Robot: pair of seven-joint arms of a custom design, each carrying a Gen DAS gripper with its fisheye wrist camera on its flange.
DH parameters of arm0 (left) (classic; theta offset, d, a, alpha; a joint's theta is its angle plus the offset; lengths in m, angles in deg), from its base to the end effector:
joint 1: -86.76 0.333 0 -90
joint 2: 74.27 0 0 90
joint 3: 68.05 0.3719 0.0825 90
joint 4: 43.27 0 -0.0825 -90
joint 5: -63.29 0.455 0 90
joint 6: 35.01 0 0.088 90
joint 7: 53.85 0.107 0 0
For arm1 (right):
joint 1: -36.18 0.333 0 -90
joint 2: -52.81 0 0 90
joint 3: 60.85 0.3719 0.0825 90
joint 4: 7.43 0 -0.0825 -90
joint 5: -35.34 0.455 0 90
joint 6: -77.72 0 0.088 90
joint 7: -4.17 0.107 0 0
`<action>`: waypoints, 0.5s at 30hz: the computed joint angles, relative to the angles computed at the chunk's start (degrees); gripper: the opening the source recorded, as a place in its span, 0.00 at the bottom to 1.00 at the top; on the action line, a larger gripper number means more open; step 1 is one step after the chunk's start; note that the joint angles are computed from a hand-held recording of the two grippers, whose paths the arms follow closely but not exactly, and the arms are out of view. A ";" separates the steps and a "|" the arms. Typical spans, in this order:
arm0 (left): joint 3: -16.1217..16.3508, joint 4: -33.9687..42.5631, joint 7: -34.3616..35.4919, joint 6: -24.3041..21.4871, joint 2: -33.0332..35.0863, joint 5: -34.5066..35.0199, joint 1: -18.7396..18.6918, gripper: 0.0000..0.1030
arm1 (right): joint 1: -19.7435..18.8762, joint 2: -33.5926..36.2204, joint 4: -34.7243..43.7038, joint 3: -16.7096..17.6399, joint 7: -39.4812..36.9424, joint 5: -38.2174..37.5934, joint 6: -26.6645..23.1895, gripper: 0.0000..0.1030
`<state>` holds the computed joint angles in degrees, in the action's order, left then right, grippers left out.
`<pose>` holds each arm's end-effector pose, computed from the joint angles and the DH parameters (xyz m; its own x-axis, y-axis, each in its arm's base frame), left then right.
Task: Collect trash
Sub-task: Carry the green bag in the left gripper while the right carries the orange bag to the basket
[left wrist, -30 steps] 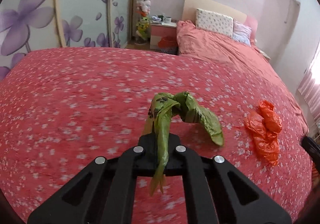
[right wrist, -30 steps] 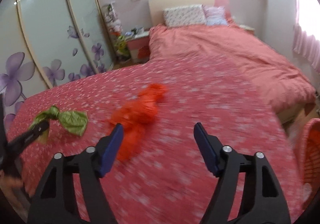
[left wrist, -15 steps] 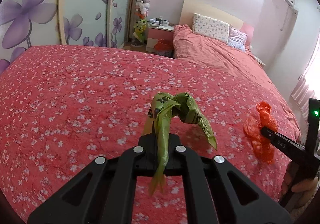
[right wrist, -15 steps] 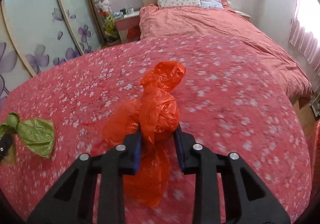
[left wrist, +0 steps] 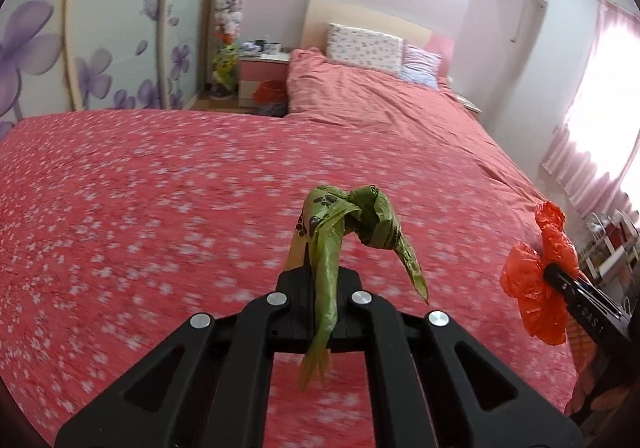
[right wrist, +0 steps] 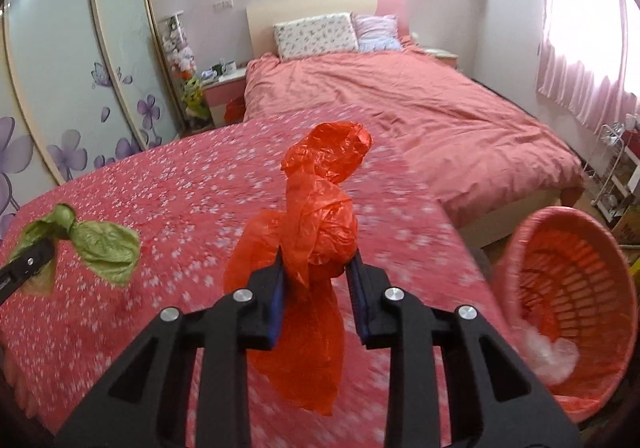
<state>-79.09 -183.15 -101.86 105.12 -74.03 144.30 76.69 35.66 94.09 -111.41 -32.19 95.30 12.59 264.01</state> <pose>0.4928 -0.1891 0.3019 0.6987 -0.6887 0.1934 -0.3650 -0.5758 -0.7316 0.6933 0.3439 0.2693 0.6237 -0.7777 -0.0785 -0.5576 -0.3723 -0.7419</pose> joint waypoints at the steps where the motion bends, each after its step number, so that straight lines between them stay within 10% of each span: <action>1: -0.24 0.84 0.40 -0.03 0.51 0.17 -0.22 0.03 | -1.25 -0.60 -1.10 0.53 -0.08 -0.13 0.90 0.27; 15: -0.01 13.41 5.25 1.83 10.12 2.80 -4.80 0.03 | -11.34 -5.56 -8.15 0.64 9.05 -9.46 8.44 0.27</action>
<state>-79.10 -169.74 -96.60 106.95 -63.91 147.10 71.89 24.32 88.53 -119.56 -31.55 104.35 3.13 272.45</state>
